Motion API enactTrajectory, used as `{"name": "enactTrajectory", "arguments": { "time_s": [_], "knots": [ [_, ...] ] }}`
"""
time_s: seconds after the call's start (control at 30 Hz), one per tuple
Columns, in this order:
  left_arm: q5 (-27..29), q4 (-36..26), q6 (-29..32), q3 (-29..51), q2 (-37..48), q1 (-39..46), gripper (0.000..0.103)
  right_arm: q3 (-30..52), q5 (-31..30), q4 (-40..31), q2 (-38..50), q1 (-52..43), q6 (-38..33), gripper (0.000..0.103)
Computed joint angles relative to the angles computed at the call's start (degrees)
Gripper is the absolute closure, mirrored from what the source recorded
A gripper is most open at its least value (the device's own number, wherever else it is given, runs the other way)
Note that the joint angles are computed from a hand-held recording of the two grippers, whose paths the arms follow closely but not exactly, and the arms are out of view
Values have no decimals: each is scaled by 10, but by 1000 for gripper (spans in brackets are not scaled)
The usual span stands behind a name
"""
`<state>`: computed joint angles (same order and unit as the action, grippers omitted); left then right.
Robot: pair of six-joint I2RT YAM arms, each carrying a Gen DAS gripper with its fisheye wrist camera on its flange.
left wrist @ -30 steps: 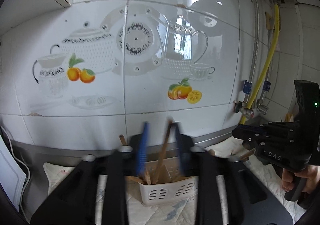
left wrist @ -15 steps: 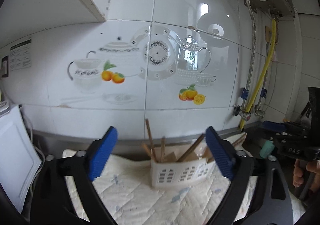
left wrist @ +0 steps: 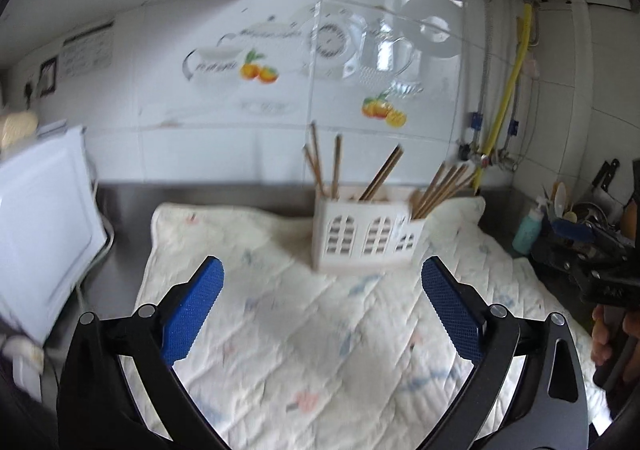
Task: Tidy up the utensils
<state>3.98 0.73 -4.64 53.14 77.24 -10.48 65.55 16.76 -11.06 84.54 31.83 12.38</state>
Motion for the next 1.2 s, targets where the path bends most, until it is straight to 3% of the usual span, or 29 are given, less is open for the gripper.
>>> {"name": "enactTrajectory", "arguments": {
  "time_s": [0.3,0.47,0.83,1.2],
  "knots": [
    [-64,4,4,-96,-78,-2,5,-72,114,10,-17,82,54,10],
    [-52,8,2,-121,-104,2,5,-88,155,3,-23,110,77,9],
    [-61,3,-5,-149,-122,-4,5,-112,183,-5,-43,131,100,8],
    [-63,2,-6,-153,-113,-9,5,-125,165,0,-42,132,115,8]
  ]
}}
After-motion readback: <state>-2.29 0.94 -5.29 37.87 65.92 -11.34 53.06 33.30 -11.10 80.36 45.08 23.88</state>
